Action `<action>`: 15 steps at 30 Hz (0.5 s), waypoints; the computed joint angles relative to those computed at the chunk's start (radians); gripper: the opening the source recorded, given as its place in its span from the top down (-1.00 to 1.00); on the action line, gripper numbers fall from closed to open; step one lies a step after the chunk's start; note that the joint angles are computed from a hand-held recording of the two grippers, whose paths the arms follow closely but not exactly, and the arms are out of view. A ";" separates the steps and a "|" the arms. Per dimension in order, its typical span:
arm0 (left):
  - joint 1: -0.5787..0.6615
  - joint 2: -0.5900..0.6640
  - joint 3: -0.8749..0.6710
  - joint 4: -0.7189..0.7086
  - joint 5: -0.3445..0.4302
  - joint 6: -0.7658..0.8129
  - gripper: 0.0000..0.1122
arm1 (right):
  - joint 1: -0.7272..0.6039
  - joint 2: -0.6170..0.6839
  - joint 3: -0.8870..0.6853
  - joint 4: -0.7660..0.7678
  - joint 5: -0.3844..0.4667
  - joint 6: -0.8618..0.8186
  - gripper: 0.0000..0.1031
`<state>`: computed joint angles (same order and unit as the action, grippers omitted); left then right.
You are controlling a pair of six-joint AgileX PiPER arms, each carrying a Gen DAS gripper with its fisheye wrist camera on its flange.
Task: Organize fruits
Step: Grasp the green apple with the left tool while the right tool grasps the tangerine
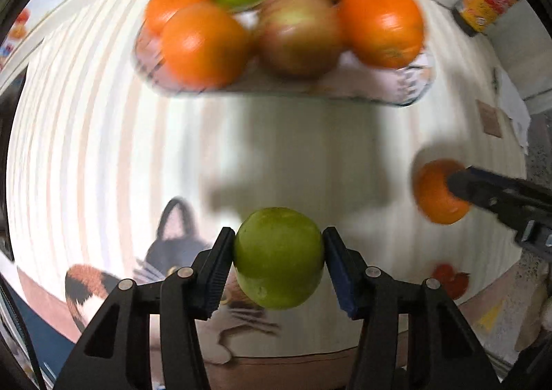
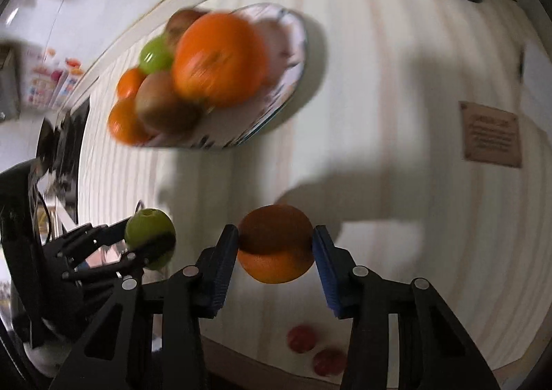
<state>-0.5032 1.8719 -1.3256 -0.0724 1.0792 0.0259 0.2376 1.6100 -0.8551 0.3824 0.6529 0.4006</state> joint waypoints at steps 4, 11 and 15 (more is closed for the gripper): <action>0.029 -0.013 0.039 -0.012 -0.030 0.001 0.11 | 0.062 0.061 -0.091 -0.092 0.050 0.095 0.03; 0.054 -0.021 0.056 -0.024 -0.044 0.021 0.11 | 0.051 0.103 -0.034 0.080 0.004 -0.065 -0.16; 0.067 -0.023 0.032 -0.031 -0.030 0.034 0.12 | 0.120 0.105 -0.058 -0.022 0.000 0.045 -0.14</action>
